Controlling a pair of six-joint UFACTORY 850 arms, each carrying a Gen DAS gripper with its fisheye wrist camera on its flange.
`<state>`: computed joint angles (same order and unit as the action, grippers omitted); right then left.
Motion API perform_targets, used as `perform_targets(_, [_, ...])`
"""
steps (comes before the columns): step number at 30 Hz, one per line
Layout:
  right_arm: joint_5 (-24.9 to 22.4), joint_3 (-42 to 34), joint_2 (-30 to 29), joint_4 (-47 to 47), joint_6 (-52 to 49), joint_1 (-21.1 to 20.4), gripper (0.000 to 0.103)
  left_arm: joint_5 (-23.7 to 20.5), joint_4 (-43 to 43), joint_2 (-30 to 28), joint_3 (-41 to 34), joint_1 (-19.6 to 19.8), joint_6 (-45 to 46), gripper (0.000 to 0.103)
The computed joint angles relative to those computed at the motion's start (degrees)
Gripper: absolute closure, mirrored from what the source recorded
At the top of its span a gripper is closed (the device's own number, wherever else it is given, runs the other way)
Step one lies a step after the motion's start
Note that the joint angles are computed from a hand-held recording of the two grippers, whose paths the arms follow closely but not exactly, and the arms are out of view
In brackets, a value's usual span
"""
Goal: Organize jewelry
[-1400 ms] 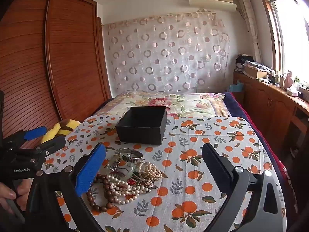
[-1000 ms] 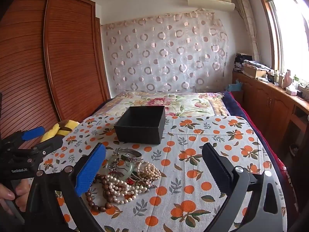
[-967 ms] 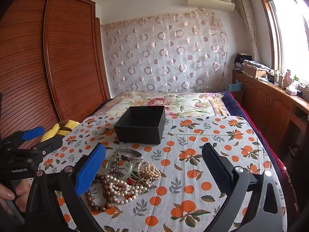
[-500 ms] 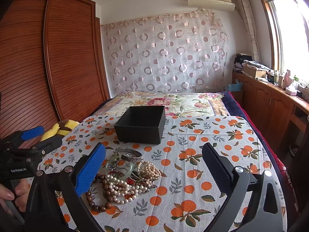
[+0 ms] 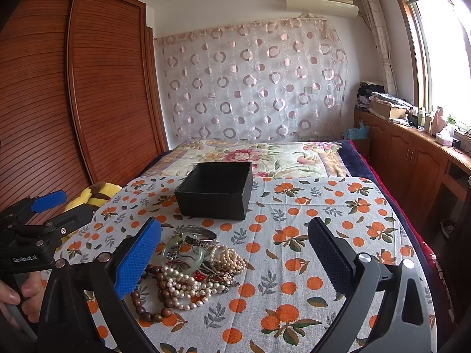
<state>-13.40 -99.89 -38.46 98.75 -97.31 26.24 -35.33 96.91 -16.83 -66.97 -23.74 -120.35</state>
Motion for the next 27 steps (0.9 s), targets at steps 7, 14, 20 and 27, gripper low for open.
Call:
perform_targets(7, [0.04, 0.01, 0.03, -0.02, 0.02, 0.00, 0.002, -0.17, 0.05, -0.01, -0.02, -0.09, -0.06, 0.007])
perform_targets(14, [-0.01, 0.03, 0.06, 0.15, -0.14, -0.03, 0.002, -0.16, 0.59, 0.06, 0.23, -0.04, -0.62, 0.007])
perform_targets(20, [-0.03, 0.08, 0.13, 0.28, -0.33, -0.06, 0.002, -0.21, 0.54, 0.06, 0.22, -0.05, -0.61, 0.007])
perform_targets(27, [-0.05, 0.09, 0.17, 0.36, -0.37, -0.06, 0.002, -0.23, 0.70, 0.07, 0.26, -0.06, -0.75, 0.007])
